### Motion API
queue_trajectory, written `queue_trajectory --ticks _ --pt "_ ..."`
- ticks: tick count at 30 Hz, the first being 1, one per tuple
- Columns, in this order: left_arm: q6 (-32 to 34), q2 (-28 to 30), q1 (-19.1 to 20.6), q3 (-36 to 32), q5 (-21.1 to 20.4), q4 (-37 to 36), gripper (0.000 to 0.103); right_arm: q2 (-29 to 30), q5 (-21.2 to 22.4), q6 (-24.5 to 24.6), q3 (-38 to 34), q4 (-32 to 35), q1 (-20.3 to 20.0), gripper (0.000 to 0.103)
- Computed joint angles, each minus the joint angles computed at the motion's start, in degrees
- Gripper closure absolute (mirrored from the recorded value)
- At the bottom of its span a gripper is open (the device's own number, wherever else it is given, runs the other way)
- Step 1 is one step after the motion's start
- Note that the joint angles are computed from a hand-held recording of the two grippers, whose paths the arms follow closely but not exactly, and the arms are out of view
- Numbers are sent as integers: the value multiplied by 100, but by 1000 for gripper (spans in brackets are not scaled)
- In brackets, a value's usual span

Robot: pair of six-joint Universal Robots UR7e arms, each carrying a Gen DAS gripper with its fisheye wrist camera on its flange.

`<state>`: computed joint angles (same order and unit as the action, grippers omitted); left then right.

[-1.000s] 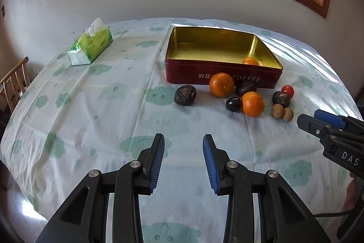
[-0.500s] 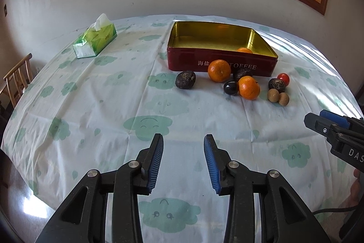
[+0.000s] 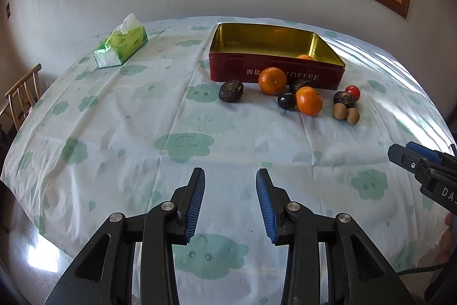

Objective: Organize fruits
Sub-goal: 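Pull both open tools back from the tin toward the remaining fruit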

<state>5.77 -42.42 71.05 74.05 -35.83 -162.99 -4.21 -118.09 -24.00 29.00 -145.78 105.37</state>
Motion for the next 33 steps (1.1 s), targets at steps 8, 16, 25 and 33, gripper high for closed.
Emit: queue_trajectory --ticks 8,16,25,33 --pt "-37 -86 -20 206 23 -155 64 -267 14 -83 585 -448 -4 53" --pt "-85 -148 -6 295 13 -214 64 -424 -17 -160 902 -772 -2 53" --pt "-227 -92 115 132 3 -15 64 -131 -125 -317 375 -482 -14 53" --pt "-210 76 238 -211 40 184 64 717 -159 -346 -1296 562 -61 53"
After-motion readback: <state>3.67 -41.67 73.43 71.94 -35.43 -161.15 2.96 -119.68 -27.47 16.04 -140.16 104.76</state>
